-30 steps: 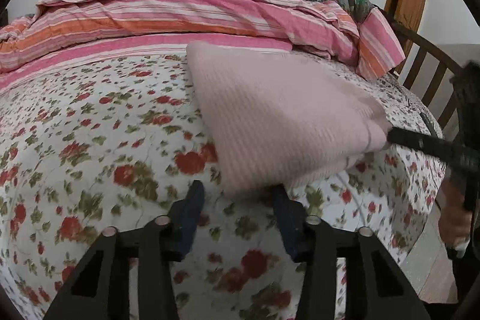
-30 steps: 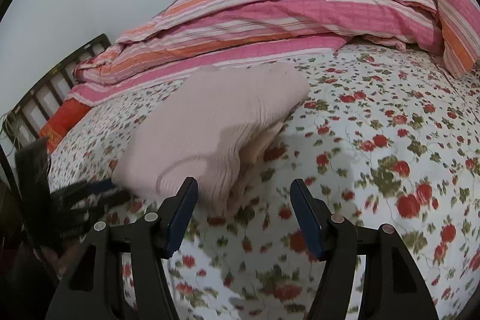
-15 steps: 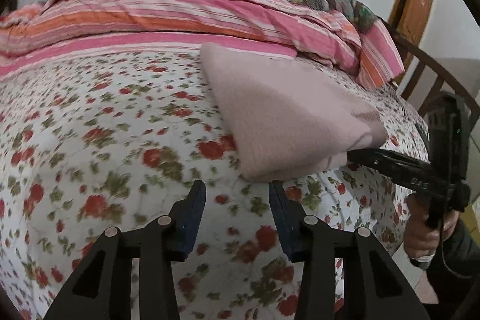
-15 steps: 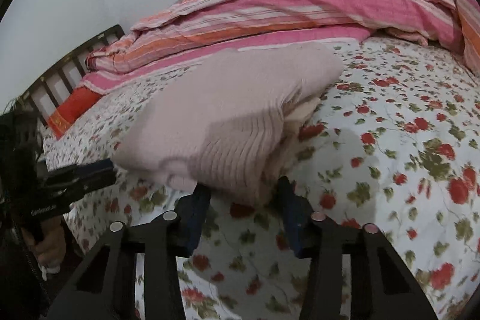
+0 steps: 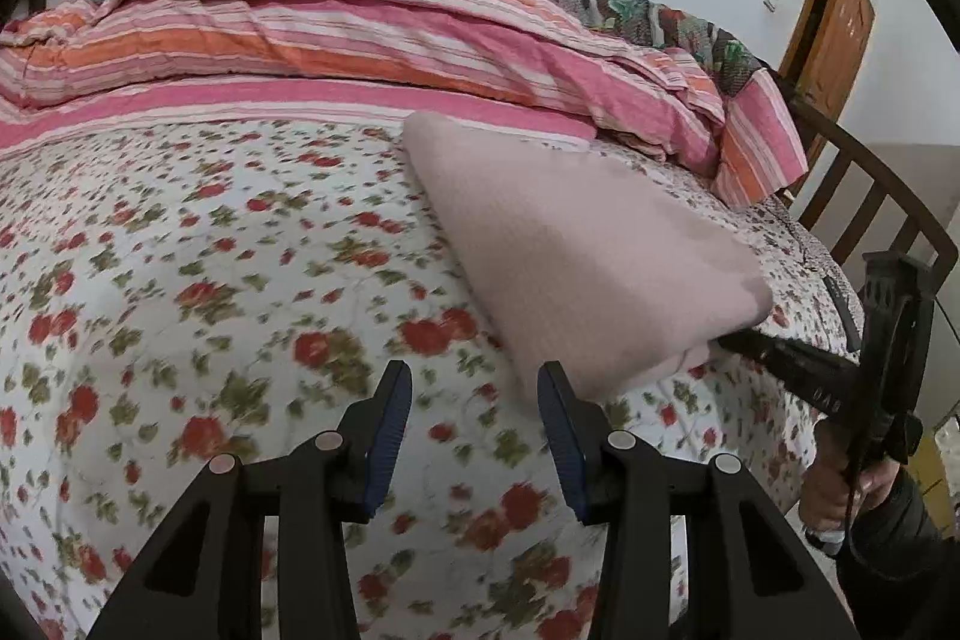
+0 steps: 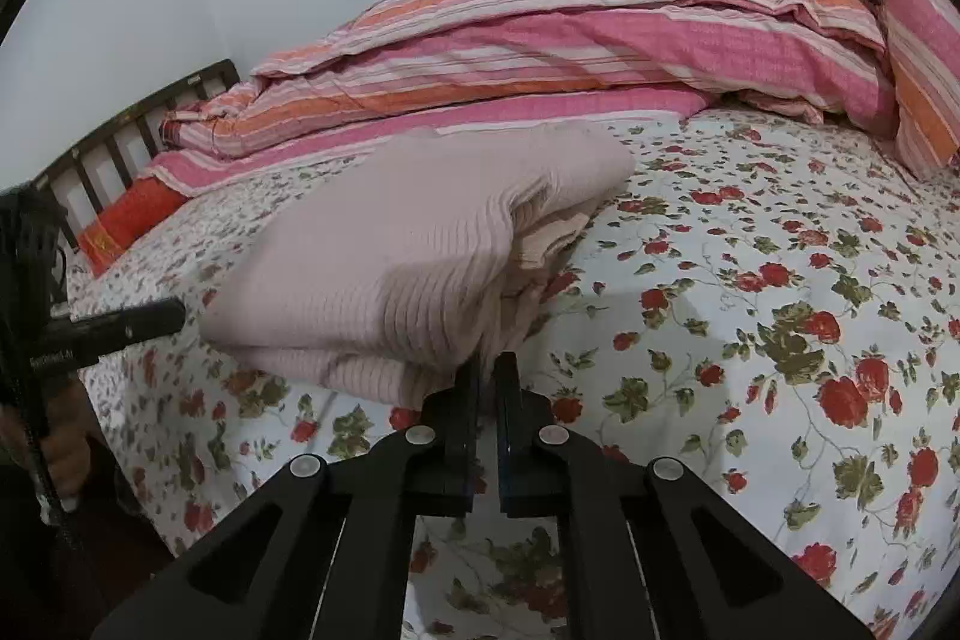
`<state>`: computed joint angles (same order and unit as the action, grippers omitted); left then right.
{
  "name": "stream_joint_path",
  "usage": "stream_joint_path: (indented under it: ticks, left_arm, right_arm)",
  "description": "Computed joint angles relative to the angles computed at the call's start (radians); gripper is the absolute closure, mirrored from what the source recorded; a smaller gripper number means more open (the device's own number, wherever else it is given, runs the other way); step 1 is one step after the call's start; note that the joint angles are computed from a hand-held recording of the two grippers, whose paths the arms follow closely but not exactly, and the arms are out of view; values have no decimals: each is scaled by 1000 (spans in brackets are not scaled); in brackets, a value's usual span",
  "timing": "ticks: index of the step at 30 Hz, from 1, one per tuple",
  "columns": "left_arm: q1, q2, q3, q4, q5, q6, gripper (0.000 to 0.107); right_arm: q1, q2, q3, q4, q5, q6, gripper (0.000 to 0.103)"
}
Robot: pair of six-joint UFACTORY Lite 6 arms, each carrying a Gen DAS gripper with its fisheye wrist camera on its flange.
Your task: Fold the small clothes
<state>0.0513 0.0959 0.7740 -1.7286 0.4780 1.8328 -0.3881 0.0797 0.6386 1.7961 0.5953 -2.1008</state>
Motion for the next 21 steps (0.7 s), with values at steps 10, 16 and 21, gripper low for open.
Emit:
stream_joint_path:
  ticks: [10,16,21]
  left_arm:
    - [-146,95,166,-45,-113,-55,60]
    - [-231,198,324,55,-229,-206,60]
    - [-217,222,347,98,-217,-246,60]
  right_arm:
    - [-157,-151,17,-224,91,144,87]
    - [-1,1,197,-192,-4,270,83]
    - [64,114,246,-75,-60,213,93]
